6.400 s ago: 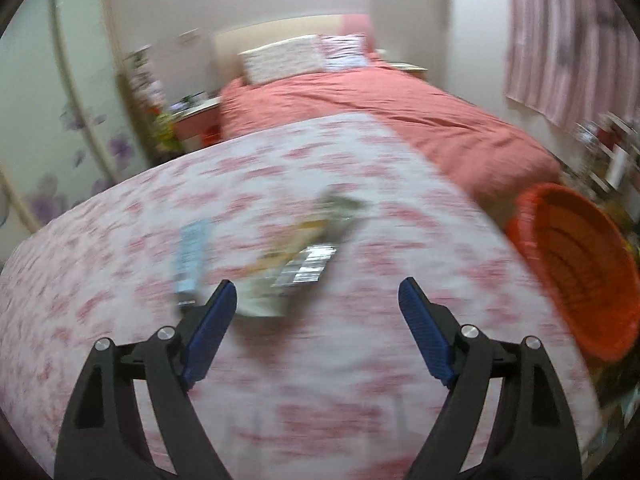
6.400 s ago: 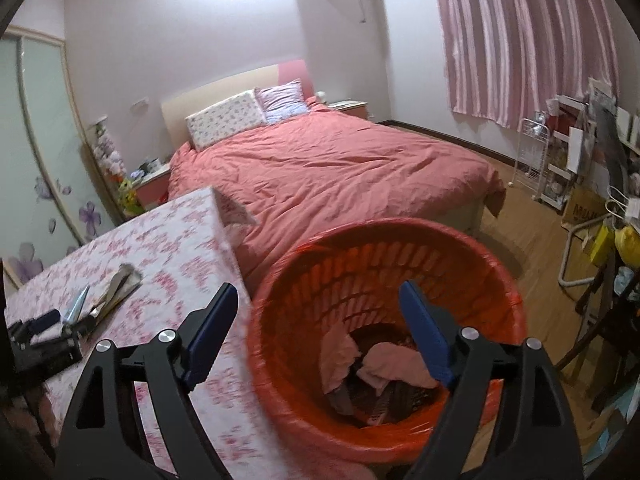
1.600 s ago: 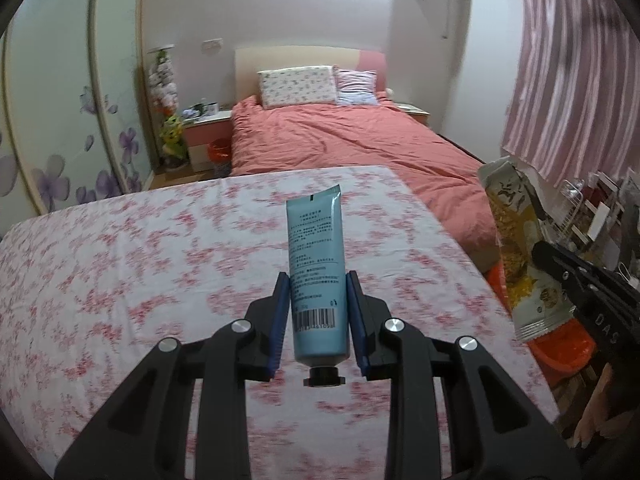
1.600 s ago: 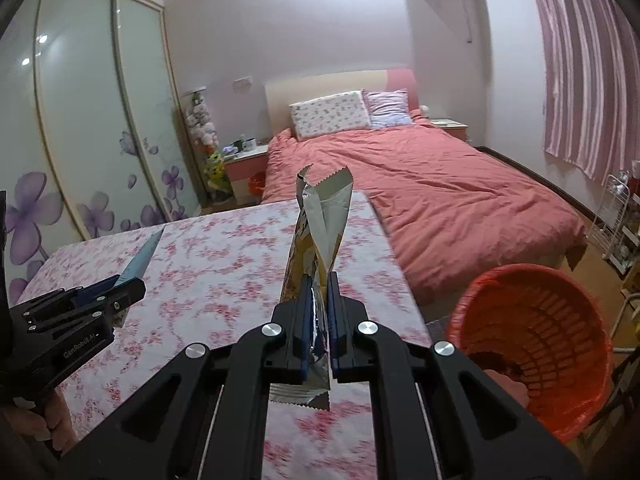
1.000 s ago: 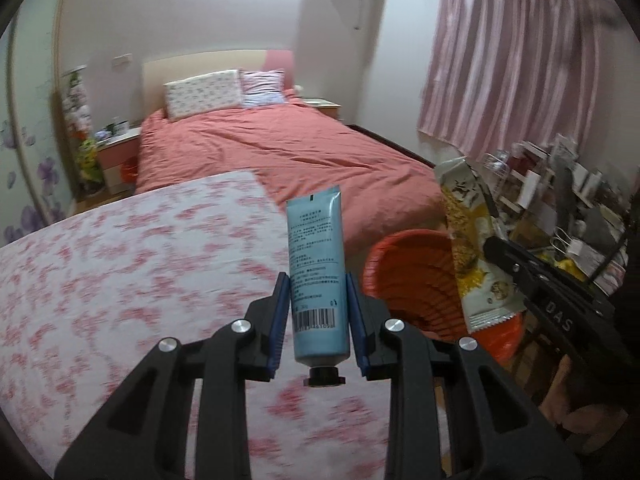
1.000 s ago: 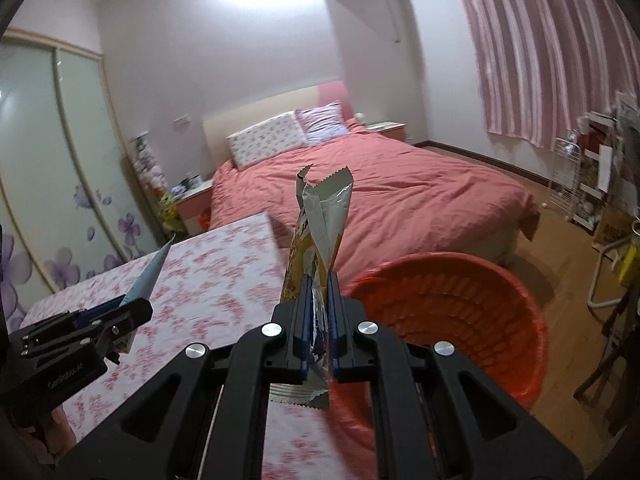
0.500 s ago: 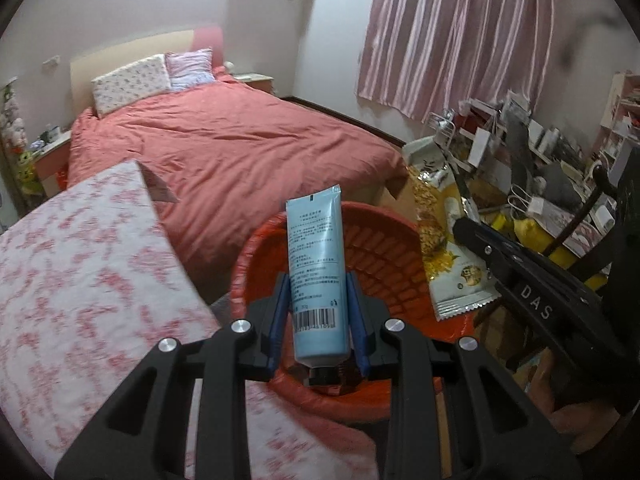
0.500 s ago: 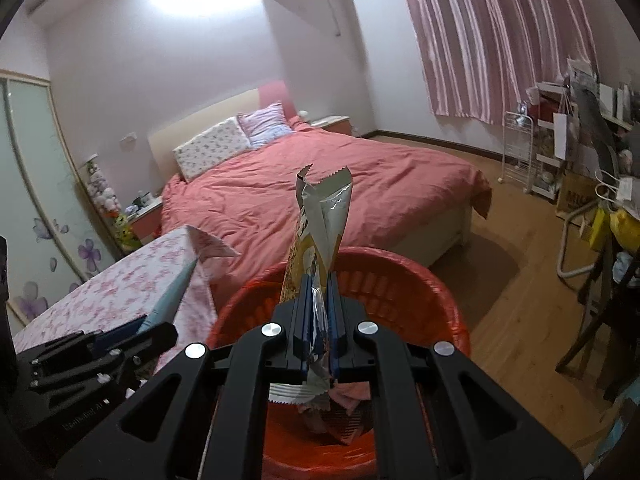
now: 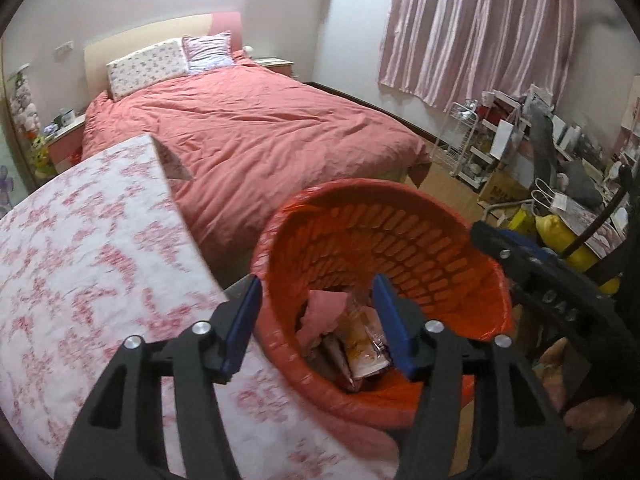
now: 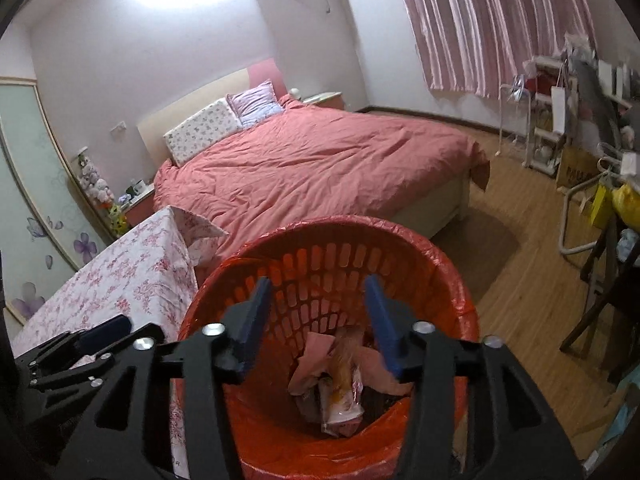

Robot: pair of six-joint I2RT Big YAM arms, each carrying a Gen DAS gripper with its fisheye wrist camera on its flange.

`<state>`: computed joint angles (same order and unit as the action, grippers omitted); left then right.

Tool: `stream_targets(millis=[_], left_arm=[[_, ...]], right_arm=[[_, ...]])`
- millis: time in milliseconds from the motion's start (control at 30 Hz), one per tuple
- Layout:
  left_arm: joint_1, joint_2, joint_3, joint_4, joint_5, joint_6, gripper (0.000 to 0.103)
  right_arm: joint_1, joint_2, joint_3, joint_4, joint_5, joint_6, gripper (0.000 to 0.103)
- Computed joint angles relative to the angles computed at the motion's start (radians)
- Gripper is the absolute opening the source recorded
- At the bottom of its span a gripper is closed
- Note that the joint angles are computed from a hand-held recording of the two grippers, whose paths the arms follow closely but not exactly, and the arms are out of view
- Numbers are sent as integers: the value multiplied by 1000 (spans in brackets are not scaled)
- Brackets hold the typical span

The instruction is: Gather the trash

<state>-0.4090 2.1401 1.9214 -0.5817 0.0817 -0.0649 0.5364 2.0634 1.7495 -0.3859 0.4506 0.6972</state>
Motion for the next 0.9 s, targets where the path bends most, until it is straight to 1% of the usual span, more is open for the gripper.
stream_targets(millis=[33, 67, 100, 133, 167, 200, 233, 267, 300, 333, 367, 433, 467, 533, 600, 733, 800, 900], left_arm=[[5, -16, -25, 15, -11, 0, 66], [10, -38, -57, 38, -23, 0, 68], [16, -63, -93, 62, -35, 0, 73], [23, -93, -136, 91, -48, -1, 78], [27, -122, -176, 117, -64, -3, 81], [30, -146, -207, 136, -77, -6, 86], [33, -172, -242, 158, -88, -9, 90], [39, -202, -281, 182, -102, -11, 93], [44, -236, -326, 212, -118, -14, 96], [48, -262, -362, 236, -132, -17, 99], [53, -292, -400, 260, -147, -19, 99], [62, -354, -478, 300, -179, -25, 99], [65, -381, -515, 319, -195, -28, 99], [71, -424, -571, 344, -228, -37, 99], [76, -467, -628, 363, -261, -52, 99], [91, -556, -749, 413, -288, -86, 99], [92, -593, -799, 440, -309, -103, 99], [89, -649, -879, 485, -349, -125, 99]], right_arm=[[10, -5, 0, -3, 31, -8, 66], [27, -20, -9, -2, 86, -30, 74], [30, -26, -12, -1, 108, -47, 82], [45, -37, -14, -9, 152, -68, 84], [48, -42, -16, -11, 171, -82, 89], [60, -50, -16, -18, 203, -97, 93], [75, -59, -14, -29, 240, -115, 95], [81, -63, -15, -34, 257, -125, 97], [93, -69, -12, -55, 290, -136, 100], [101, -71, -7, -75, 313, -142, 101], [118, -70, 9, -124, 365, -145, 101], [134, -53, 51, -194, 420, -138, 101], [145, -55, 55, -212, 446, -141, 101], [161, -73, 34, -202, 464, -148, 101], [176, -96, 6, -198, 481, -115, 101], [215, -129, -22, -246, 521, -2, 101], [236, -151, -50, -248, 537, 48, 101], [268, -145, -58, -245, 558, 109, 101]])
